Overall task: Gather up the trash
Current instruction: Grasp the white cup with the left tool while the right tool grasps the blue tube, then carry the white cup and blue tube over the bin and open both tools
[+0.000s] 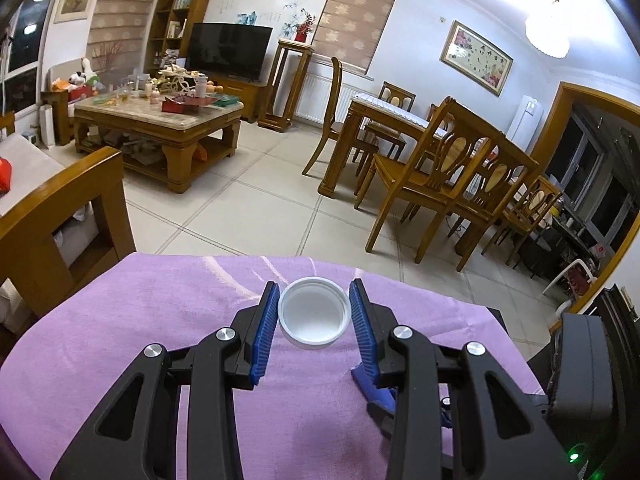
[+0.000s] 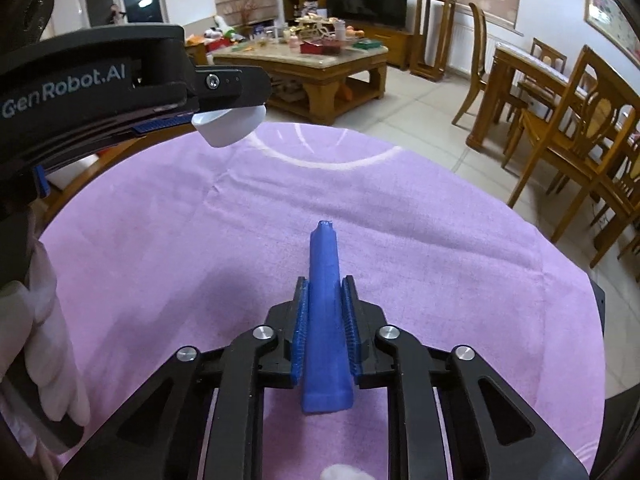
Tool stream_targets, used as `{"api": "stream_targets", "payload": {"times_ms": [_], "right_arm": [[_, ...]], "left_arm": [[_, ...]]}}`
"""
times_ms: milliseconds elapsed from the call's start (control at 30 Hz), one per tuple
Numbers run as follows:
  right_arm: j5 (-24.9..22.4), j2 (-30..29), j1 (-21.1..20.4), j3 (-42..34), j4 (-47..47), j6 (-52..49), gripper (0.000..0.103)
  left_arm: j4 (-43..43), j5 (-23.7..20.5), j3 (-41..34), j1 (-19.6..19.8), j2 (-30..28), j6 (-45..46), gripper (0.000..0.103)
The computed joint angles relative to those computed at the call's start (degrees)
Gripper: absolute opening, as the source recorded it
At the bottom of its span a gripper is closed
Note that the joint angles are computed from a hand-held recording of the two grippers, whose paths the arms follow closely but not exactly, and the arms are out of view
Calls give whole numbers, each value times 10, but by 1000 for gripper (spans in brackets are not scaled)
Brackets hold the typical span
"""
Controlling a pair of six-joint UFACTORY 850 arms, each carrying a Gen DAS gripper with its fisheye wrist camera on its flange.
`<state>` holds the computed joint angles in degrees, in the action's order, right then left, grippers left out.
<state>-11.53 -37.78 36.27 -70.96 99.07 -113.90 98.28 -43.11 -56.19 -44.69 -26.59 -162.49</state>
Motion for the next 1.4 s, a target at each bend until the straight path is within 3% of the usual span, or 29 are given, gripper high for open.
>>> {"api": "stream_targets", "payload": {"times_ms": [167, 533, 767, 1033, 1200, 1400], "right_arm": [[-75, 15, -38, 14, -85, 122, 13], [-212, 152, -158, 157, 50, 0, 13], [-308, 223, -270, 241, 105, -79, 13], [-395, 232, -415, 267, 109, -111, 13], [-431, 205, -504, 245, 96, -116, 13], [-454, 141, -584, 188, 77, -96, 13]], "left_arm": [[-4, -6, -13, -5, -12, 19, 36], [-28, -31, -65, -58, -31, 96, 36], [-45, -53, -134, -115, -64, 156, 36], [-41, -26, -298, -151, -164, 243, 36], [-71, 11, -433, -156, -249, 335, 36], [-165, 56, -631, -154, -370, 489, 36]]}}
